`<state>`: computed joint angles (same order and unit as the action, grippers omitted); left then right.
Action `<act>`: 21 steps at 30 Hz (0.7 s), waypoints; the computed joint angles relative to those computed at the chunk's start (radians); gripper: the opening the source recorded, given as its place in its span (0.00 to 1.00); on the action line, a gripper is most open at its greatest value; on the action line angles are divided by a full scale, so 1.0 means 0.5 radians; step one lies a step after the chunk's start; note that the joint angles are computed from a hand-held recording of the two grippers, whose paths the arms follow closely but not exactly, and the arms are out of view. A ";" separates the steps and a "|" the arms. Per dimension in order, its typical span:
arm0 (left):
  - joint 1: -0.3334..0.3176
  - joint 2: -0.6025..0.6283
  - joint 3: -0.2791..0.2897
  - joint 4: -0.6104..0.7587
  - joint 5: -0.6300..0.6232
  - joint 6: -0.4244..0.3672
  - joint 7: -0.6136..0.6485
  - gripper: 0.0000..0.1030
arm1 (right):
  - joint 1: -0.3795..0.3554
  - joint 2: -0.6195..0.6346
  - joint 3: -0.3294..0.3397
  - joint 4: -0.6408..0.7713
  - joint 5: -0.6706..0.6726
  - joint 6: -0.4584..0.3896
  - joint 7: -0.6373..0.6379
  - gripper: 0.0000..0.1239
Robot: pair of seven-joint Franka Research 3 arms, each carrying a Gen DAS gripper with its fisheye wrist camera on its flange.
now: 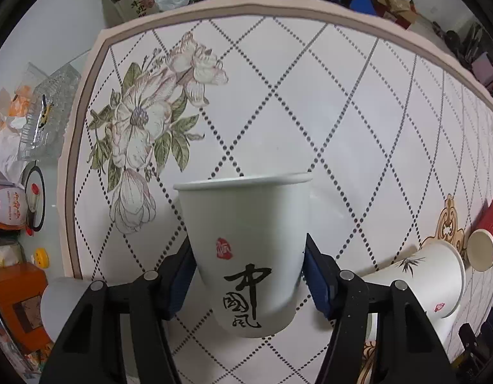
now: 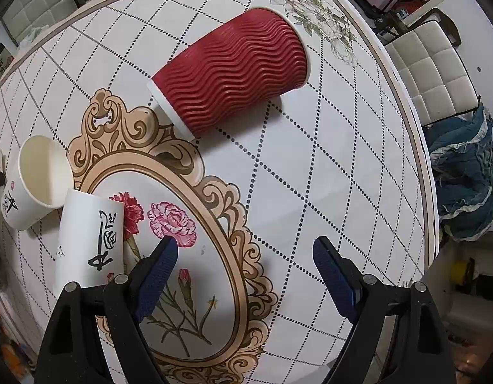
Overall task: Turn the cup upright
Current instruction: 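Lift and rotate the held white cup with the left gripper, rim upward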
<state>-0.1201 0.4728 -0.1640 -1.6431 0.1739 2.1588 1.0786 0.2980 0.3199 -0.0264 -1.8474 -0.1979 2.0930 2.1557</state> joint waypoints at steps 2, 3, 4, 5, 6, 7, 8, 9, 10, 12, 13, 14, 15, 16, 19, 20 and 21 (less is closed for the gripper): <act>-0.005 -0.040 0.002 -0.045 0.015 0.020 -0.012 0.57 | 0.000 0.000 -0.002 -0.003 -0.005 0.004 -0.005 0.71; -0.011 -0.072 0.005 -0.078 0.031 0.036 -0.022 0.56 | 0.000 -0.010 -0.001 -0.012 -0.006 0.004 -0.010 0.71; -0.014 -0.102 0.007 -0.105 0.046 0.045 -0.030 0.56 | 0.000 -0.022 0.000 -0.022 -0.007 0.002 -0.013 0.71; -0.016 -0.136 0.006 -0.133 0.053 0.054 -0.038 0.56 | 0.002 -0.037 0.002 -0.035 -0.011 0.004 -0.012 0.71; -0.018 -0.184 0.004 -0.173 0.056 0.062 -0.054 0.56 | 0.003 -0.058 0.004 -0.054 -0.015 0.008 -0.013 0.71; -0.021 -0.243 0.001 -0.224 0.056 0.070 -0.075 0.56 | 0.002 -0.088 0.007 -0.079 -0.017 0.012 -0.019 0.71; -0.024 -0.288 -0.002 -0.262 0.058 0.073 -0.095 0.56 | -0.001 -0.112 0.012 -0.100 -0.016 0.017 -0.025 0.71; -0.028 -0.366 -0.006 -0.332 0.057 0.087 -0.124 0.56 | -0.005 -0.152 0.017 -0.137 -0.016 0.030 -0.038 0.71; -0.032 -0.444 -0.009 -0.400 0.059 0.096 -0.152 0.56 | -0.011 -0.181 0.021 -0.166 -0.020 0.039 -0.046 0.71; -0.042 -0.574 -0.019 -0.505 0.066 0.093 -0.194 0.56 | -0.029 -0.268 0.031 -0.254 -0.012 0.078 -0.081 0.71; -0.048 -0.620 -0.024 -0.529 0.070 0.074 -0.211 0.56 | -0.032 -0.294 0.041 -0.279 -0.009 0.084 -0.085 0.71; -0.061 -0.684 -0.033 -0.568 0.075 0.053 -0.244 0.56 | -0.043 -0.345 0.049 -0.334 0.006 0.105 -0.116 0.71; -0.075 -0.746 -0.044 -0.610 0.078 0.034 -0.278 0.56 | -0.053 -0.388 0.059 -0.383 0.024 0.126 -0.142 0.71; -0.086 -0.762 -0.050 -0.608 0.088 0.007 -0.309 0.56 | -0.057 -0.409 0.070 -0.408 0.037 0.140 -0.151 0.71; -0.102 -0.944 -0.062 -0.766 0.044 -0.027 -0.363 0.56 | -0.076 -0.521 0.098 -0.539 0.079 0.182 -0.221 0.71; -0.109 -0.988 -0.068 -0.819 0.021 -0.023 -0.382 0.56 | -0.083 -0.571 0.105 -0.600 0.099 0.205 -0.240 0.71; -0.119 -1.029 -0.074 -0.879 -0.007 -0.011 -0.397 0.56 | -0.090 -0.606 0.112 -0.643 0.113 0.220 -0.247 0.71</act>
